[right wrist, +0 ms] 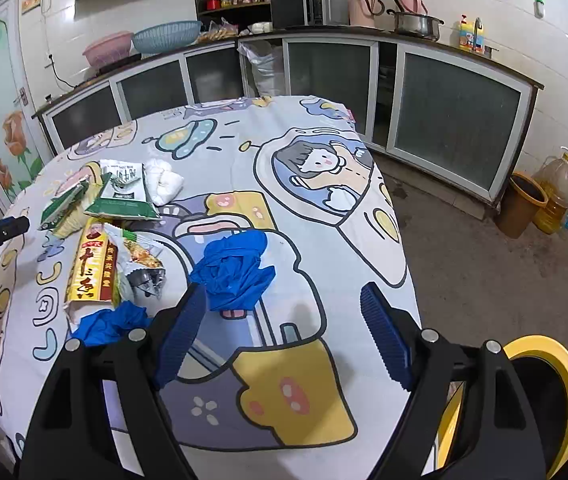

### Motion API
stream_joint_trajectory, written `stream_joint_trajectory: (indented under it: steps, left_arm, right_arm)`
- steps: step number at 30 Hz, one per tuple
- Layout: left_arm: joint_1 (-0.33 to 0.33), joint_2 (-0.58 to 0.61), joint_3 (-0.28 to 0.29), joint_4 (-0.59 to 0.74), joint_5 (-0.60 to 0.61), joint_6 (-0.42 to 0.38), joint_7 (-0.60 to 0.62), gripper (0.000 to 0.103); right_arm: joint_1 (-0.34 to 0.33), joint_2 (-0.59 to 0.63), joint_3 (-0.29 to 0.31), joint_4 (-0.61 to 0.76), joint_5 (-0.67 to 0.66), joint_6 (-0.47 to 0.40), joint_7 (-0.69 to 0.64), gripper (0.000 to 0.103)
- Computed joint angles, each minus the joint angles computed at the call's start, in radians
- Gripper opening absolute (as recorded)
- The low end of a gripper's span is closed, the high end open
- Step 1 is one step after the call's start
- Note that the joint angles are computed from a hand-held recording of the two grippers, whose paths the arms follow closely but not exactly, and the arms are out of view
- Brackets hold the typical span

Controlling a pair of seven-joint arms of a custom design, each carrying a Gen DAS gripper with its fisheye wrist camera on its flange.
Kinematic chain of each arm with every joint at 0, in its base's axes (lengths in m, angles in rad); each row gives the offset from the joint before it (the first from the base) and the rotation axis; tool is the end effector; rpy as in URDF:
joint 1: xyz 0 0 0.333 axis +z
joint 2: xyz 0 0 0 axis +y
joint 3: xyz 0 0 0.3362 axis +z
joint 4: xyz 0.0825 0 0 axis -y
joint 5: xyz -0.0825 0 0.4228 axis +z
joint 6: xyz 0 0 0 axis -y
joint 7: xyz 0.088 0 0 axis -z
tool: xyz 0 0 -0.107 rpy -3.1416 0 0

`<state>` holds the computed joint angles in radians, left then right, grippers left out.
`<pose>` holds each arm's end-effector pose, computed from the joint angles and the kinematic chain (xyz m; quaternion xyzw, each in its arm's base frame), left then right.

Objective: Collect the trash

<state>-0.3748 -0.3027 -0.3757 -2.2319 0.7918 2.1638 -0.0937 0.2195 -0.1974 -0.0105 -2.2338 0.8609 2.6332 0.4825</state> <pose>0.3919 -0.3447 0.5264 -0.7932 0.4585 -0.2386 0.3220 0.5506 0.0973 0.5159 -0.8209 0.4045 -0.1486 0.3748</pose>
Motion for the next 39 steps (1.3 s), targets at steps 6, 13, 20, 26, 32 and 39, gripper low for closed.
stream_joint_trajectory:
  steps: [6,13,20,26,32,39]
  left_arm:
    - [-0.011,0.015,-0.010,0.011,0.018,0.037,0.006,0.095]
    - [-0.055,0.079,-0.051,0.068,0.067,0.130,-0.004,0.095]
    - [-0.110,0.239,-0.041,0.178,0.079,0.261,-0.084,0.095]
    - [-0.139,0.341,0.000,0.246,0.090,0.338,-0.127,0.095]
    - [-0.141,0.374,0.033,0.256,0.038,0.358,-0.127,0.095]
    - [-0.135,0.407,0.050,0.281,0.001,0.369,-0.103,0.094]
  right_arm:
    - [0.003,0.007,0.002,0.012,-0.002,-0.017,0.002,0.076]
    - [-0.001,0.024,0.000,0.043,-0.049,-0.112,-0.061,0.066]
    - [-0.028,0.107,0.002,0.151,-0.120,-0.271,-0.090,0.056]
    - [-0.045,0.162,0.011,0.218,-0.144,-0.353,-0.075,0.056]
    - [-0.040,0.188,0.028,0.236,-0.158,-0.356,-0.090,0.056]
    - [-0.030,0.249,0.041,0.277,-0.191,-0.344,-0.051,0.052]
